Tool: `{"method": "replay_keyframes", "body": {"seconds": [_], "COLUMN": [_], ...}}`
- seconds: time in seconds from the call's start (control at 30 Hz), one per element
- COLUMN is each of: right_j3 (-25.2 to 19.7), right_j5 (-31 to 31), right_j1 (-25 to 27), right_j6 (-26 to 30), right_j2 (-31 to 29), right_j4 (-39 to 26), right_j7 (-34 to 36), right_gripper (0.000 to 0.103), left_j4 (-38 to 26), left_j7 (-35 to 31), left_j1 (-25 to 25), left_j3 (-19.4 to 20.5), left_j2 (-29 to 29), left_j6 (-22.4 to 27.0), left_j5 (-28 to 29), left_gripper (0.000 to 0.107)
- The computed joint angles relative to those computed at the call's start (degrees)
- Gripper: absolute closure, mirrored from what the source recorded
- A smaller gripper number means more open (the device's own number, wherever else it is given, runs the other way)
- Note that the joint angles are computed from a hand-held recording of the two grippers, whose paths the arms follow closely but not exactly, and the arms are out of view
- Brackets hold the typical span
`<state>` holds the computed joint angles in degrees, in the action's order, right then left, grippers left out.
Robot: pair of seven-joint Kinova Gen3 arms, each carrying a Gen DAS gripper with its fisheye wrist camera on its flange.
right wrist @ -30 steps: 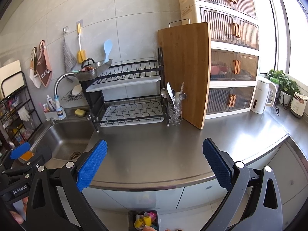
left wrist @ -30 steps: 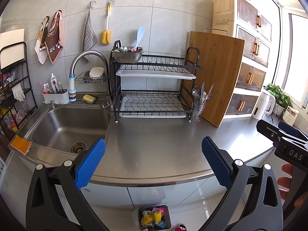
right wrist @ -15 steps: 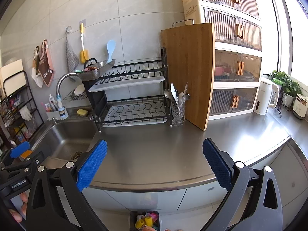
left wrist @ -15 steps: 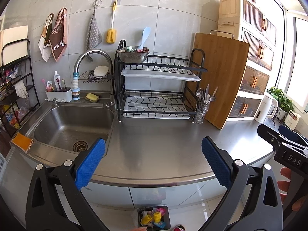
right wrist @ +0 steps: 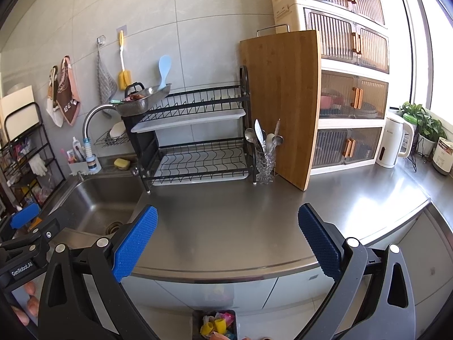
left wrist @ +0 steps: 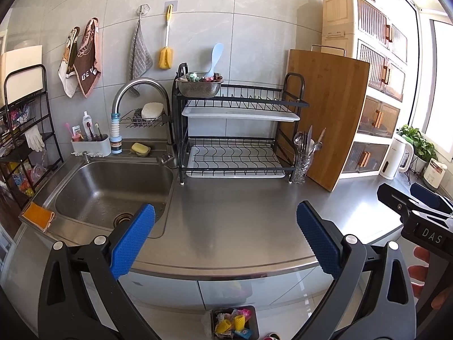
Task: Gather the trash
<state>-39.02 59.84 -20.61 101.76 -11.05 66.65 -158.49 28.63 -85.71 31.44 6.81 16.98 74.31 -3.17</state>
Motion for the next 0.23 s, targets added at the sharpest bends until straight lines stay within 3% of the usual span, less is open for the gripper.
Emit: {"method": "replay_keyframes", "body": {"seconds": [0.23], "right_j3": [0.3], "right_j5": [-0.1], "right_j1": [-0.1], "right_j6": [-0.1], "right_j2": [0.0], "right_j4": [0.0], "right_j7": [0.0], "right_gripper": [0.003], "left_j4": [-2.0], "left_j7": [0.2], "left_j1": [0.6], "left_j3": [-0.4], "left_j2": [1.0], "left_j6": [1.3], "left_j5": [-0.8], "left_gripper": [0.012]}}
